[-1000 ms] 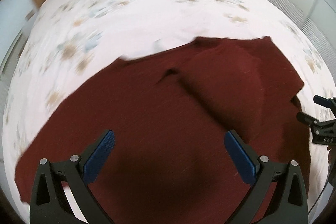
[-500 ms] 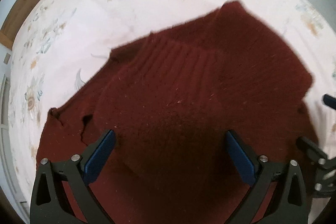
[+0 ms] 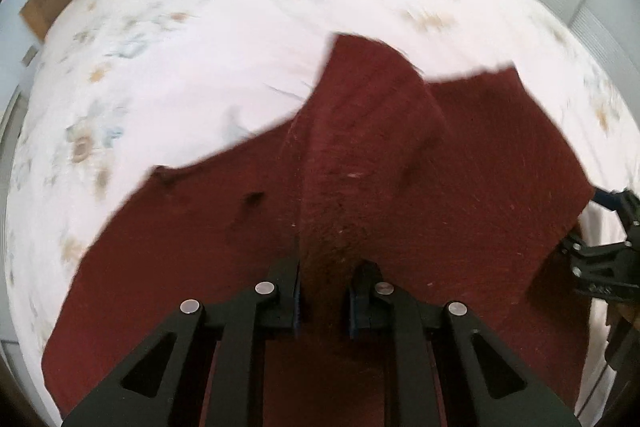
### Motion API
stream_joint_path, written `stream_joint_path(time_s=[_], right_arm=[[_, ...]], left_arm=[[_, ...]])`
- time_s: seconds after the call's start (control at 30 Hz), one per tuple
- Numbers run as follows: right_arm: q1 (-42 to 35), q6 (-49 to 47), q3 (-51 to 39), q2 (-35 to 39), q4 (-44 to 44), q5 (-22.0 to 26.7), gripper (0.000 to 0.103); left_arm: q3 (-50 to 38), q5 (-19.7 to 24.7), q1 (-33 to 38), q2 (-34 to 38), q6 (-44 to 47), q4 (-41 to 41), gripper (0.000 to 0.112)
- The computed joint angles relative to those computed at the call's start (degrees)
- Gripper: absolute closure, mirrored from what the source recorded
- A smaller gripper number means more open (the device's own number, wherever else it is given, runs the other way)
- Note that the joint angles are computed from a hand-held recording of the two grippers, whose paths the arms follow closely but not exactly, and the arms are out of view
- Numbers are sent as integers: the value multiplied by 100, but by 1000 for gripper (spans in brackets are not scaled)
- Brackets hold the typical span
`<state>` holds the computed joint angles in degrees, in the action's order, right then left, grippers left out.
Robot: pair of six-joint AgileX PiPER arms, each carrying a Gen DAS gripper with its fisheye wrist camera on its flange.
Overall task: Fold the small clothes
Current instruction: 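Grasp the other sleeve with the left gripper and fold it across the body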
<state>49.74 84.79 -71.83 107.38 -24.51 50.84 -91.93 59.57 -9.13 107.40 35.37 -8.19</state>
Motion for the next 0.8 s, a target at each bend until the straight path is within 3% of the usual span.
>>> stream_joint_path(time_s=[0.13, 0.27, 0.4, 0.57, 0.67, 0.8], right_arm=[[23, -39, -188, 139, 45, -32, 80], [139, -101, -446, 365, 43, 208, 80], [101, -199, -422, 324, 158, 150, 80], [33, -434, -439, 287, 327, 155, 80], [9, -448, -357, 216, 417, 68, 78], [24, -525, -321, 146, 543, 109, 74]], left_arm=[[-241, -97, 716, -16, 415, -507, 98], [-103, -301, 1293, 198, 572, -1006, 98], [105, -168, 1569, 462, 328, -853, 93], [-122, 435, 2141, 761, 253, -1102, 78], [-135, 493, 2335, 686, 226, -1090, 66], [-163, 564, 2620, 635, 263, -905, 57]])
